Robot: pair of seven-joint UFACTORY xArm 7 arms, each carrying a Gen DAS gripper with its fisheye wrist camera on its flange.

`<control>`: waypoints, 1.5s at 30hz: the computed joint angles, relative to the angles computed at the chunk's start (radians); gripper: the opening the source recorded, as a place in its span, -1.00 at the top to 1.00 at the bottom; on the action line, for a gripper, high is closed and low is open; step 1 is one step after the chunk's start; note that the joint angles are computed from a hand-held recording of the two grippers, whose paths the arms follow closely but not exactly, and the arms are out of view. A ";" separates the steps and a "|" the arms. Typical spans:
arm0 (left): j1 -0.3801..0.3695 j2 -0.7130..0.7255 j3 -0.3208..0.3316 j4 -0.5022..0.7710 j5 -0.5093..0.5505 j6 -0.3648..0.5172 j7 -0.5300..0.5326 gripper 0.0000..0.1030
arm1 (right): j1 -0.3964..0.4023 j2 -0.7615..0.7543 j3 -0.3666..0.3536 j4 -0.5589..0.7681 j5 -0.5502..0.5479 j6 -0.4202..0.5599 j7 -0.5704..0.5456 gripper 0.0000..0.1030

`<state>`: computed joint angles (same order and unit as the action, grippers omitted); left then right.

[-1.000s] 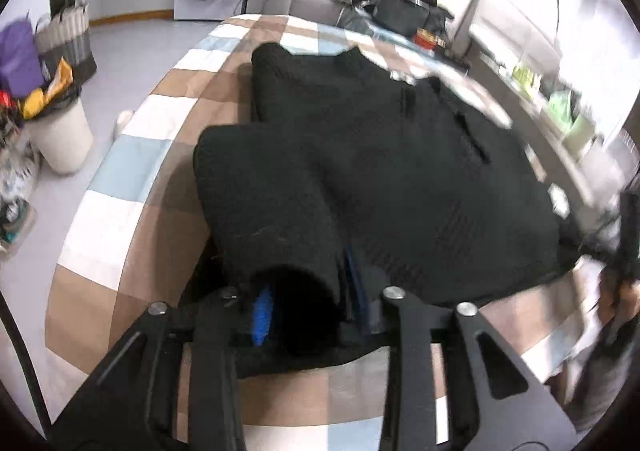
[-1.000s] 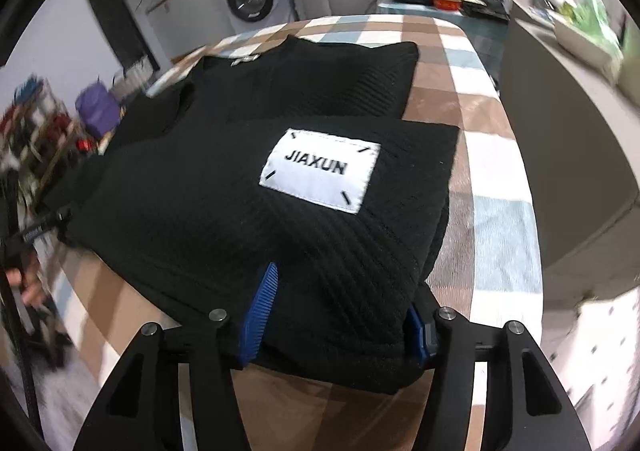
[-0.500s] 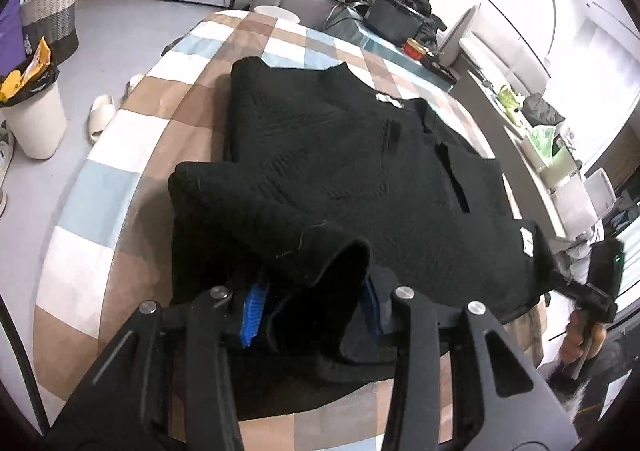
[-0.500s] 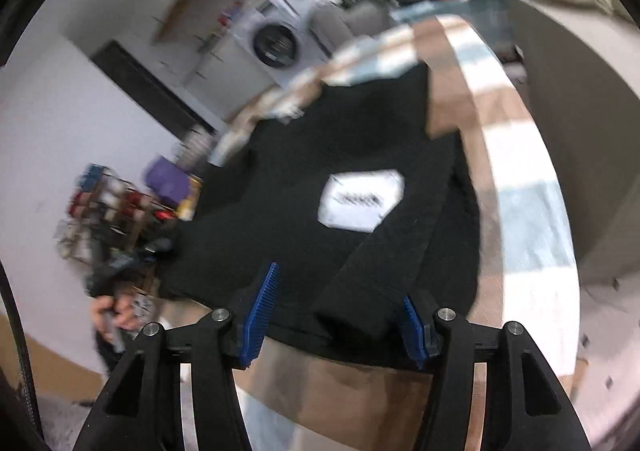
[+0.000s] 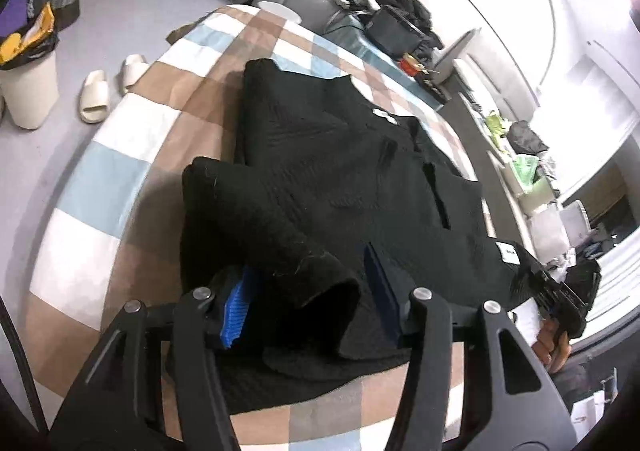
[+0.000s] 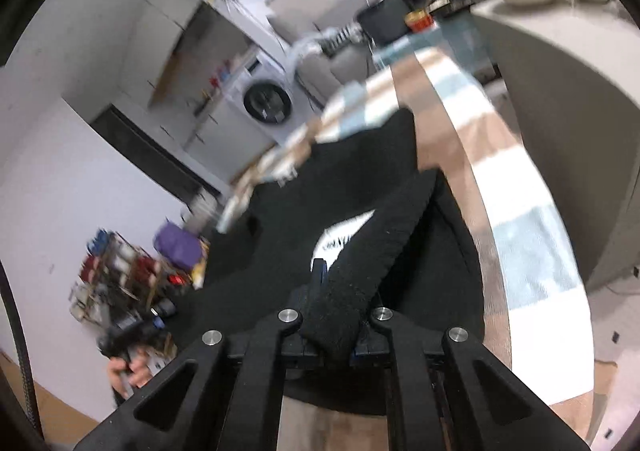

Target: Fold small clothes

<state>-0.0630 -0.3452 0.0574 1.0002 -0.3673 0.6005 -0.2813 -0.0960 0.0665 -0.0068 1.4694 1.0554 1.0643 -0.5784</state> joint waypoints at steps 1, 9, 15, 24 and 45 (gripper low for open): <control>-0.010 -0.006 0.008 -0.005 -0.017 -0.008 0.020 0.01 | -0.007 -0.006 -0.004 -0.004 0.032 0.012 -0.012 0.85; 0.054 -0.004 -0.038 0.003 0.107 0.047 -0.085 -0.18 | -0.017 0.035 -0.003 0.037 -0.055 0.045 0.083 0.84; 0.107 -0.012 -0.052 -0.026 0.245 0.097 -0.192 -0.18 | -0.021 0.065 0.012 0.061 -0.155 0.077 0.143 0.80; 0.052 -0.009 -0.005 -0.042 0.150 0.057 -0.086 0.06 | -0.045 0.074 0.020 0.075 -0.118 0.175 0.078 0.58; -0.004 0.092 0.062 0.067 -0.027 -0.232 0.009 0.96 | 0.014 0.055 0.021 0.082 0.111 -0.111 0.016 0.88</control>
<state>-0.0670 -0.2536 0.1189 1.0670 -0.3940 0.3685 -0.2725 -0.0816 0.1214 0.0140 1.5515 1.1668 0.9532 -0.5623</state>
